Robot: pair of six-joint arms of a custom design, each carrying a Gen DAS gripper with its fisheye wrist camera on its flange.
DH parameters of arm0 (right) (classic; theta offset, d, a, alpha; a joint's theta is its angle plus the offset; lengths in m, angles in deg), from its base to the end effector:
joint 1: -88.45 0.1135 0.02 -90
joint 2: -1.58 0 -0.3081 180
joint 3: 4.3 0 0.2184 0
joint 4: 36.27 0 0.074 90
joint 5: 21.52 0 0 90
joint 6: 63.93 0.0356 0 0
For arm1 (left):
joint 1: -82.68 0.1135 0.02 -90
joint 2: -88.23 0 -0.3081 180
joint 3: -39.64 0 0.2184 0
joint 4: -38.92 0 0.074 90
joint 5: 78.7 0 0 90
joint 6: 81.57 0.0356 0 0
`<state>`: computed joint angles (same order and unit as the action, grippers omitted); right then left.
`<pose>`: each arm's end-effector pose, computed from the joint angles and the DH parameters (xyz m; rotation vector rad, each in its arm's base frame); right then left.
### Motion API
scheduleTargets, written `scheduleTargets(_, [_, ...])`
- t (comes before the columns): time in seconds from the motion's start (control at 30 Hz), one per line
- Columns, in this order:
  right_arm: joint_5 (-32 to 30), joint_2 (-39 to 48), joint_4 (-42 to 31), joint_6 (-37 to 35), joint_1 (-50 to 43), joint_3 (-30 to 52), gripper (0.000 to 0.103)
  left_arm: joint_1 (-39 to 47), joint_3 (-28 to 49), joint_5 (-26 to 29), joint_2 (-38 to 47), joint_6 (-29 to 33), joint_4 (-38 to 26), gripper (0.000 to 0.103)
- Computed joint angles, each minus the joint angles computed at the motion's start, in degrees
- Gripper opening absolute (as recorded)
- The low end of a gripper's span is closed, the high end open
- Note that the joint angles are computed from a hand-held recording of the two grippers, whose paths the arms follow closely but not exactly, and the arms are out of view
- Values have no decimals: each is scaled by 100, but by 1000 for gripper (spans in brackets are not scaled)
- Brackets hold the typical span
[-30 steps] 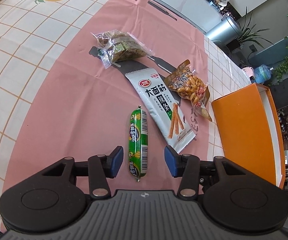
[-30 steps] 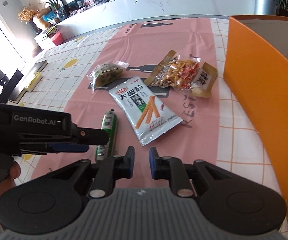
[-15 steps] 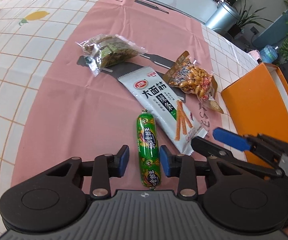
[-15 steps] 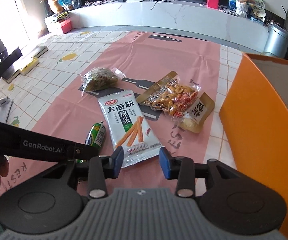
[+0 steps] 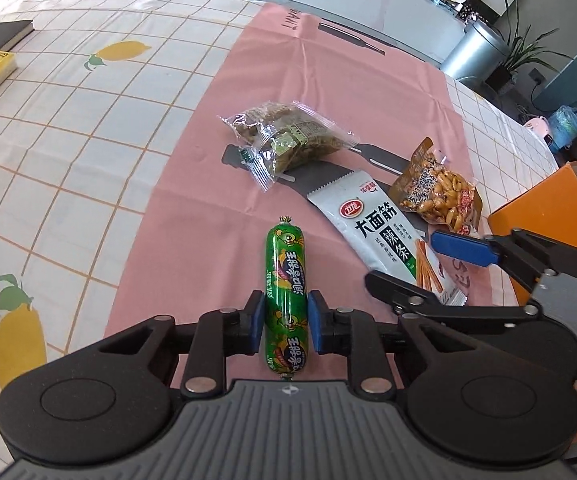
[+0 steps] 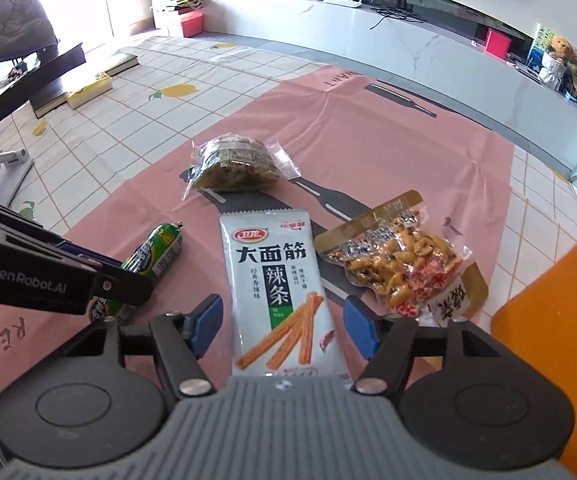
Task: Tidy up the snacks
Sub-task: 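Grasp the green sausage with the left tool while the right tool grasps the white spicy-strip bag, then carry the sausage and strip bag over the orange box and open both tools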
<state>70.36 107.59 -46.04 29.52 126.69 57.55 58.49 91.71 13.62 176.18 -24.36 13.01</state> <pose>0.2569 0.2010 0.1689 -0.7435 2.4185 0.2544 0.2163 -0.0987 0.1968 -0.1890 2.6970 -0.3722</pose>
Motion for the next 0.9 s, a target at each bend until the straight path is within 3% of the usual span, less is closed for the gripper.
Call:
scheduleTargets(0.27, [-128,303,-93,41,-70,311,66,48,-56,-2,76,111,249,26])
scheduleTargets(0.4, [-37,284,-77,123,28,303,54,47,-98,12,53,162,304,25])
scheduleTargets(0.63, [247,177,-470,711,235,425,48,155,-208,99,-45,-33,375,24])
scheduleTargets(0.9, [137,-634,-916,1468,326,63,47,137,-220,215,-631,-221,119,24])
